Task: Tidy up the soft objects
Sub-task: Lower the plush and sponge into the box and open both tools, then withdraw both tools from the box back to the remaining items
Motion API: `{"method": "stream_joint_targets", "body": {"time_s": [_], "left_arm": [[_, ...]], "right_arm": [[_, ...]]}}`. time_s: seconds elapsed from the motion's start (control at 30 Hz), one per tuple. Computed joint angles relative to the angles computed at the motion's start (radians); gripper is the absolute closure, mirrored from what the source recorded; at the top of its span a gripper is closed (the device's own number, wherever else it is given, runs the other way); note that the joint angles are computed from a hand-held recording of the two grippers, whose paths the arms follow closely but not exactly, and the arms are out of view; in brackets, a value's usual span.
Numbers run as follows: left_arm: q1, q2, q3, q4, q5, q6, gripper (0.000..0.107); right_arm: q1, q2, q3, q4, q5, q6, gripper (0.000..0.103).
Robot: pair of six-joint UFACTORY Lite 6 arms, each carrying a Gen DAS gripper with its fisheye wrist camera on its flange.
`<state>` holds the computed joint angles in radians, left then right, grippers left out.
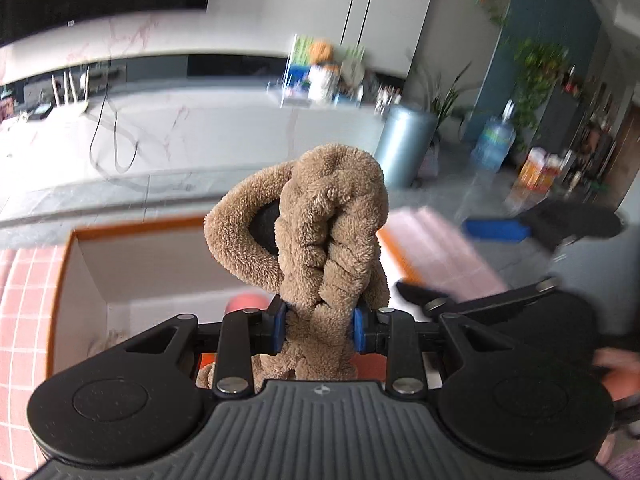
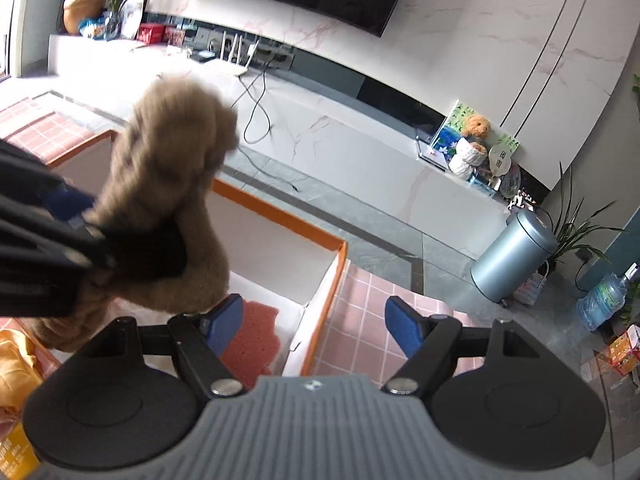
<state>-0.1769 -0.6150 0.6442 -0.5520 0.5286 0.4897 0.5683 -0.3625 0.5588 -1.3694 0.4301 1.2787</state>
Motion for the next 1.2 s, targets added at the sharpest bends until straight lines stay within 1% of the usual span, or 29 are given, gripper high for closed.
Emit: {"method": "stream_joint_targets", "body": {"time_s": [0.07, 0.17, 0.27, 0.37, 0.4, 0.47, 0.5, 0.53, 0.63, 0.77, 0.9, 1.03, 1.1, 1.2], "left_arm": [[-0.038, 0.056, 0.003, 0.087, -0.027, -0.071, 0.072], [-0.058, 0.131, 0.015, 0.126, -0.038, -0.094, 0.072], [-0.067, 0.223, 0.053, 0.16, -0.012, -0.126, 0.07], [-0.075, 0.279, 0.074, 0.215, -0.003, -0.205, 0.063], [-0.076, 0.275, 0.065, 0.229, -0.011, -0.228, 0.062], [-0.066, 0.254, 0.041, 0.242, -0.029, -0.241, 0.051], [-0.069, 0.239, 0.027, 0.259, -0.036, -0.264, 0.039], [-0.055, 0.224, 0.019, 0.239, -0.033, -0.245, 0.035], [-0.001, 0.176, 0.008, 0.164, 0.015, -0.164, 0.035], [-0.02, 0.076, 0.019, 0.244, 0.069, -0.245, 0.035], [-0.019, -0.069, 0.016, 0.254, 0.13, -0.261, 0.035], [-0.049, -0.236, 0.006, 0.315, 0.19, -0.309, 0.035], [-0.114, -0.33, -0.007, 0.419, 0.215, -0.404, 0.035], [-0.285, -0.48, -0.028, 0.646, 0.281, -0.644, 0.035]], "right_arm": [[-0.017, -0.006, -0.018, -0.002, -0.023, -0.007, 0.026], [-0.034, -0.008, -0.046, -0.059, -0.043, 0.039, 0.026], [-0.047, -0.013, -0.067, -0.095, -0.06, 0.083, 0.026], [-0.054, -0.016, -0.083, -0.131, -0.069, 0.122, 0.026], [-0.053, -0.02, -0.091, -0.138, -0.068, 0.131, 0.026], [-0.065, -0.02, -0.094, -0.153, -0.082, 0.14, 0.026], [-0.064, -0.022, -0.096, -0.152, -0.08, 0.141, 0.026], [-0.062, -0.022, -0.096, -0.153, -0.078, 0.142, 0.026], [-0.048, -0.036, -0.108, -0.138, -0.065, 0.137, 0.026], [-0.008, -0.078, -0.118, -0.045, -0.029, 0.07, 0.026], [0.085, -0.168, -0.137, 0.091, 0.052, -0.021, 0.026], [0.229, -0.291, -0.157, 0.211, 0.182, -0.07, 0.026], [0.331, -0.361, -0.176, 0.252, 0.271, -0.052, 0.026], [0.529, -0.473, -0.206, 0.293, 0.444, 0.018, 0.026]]}}
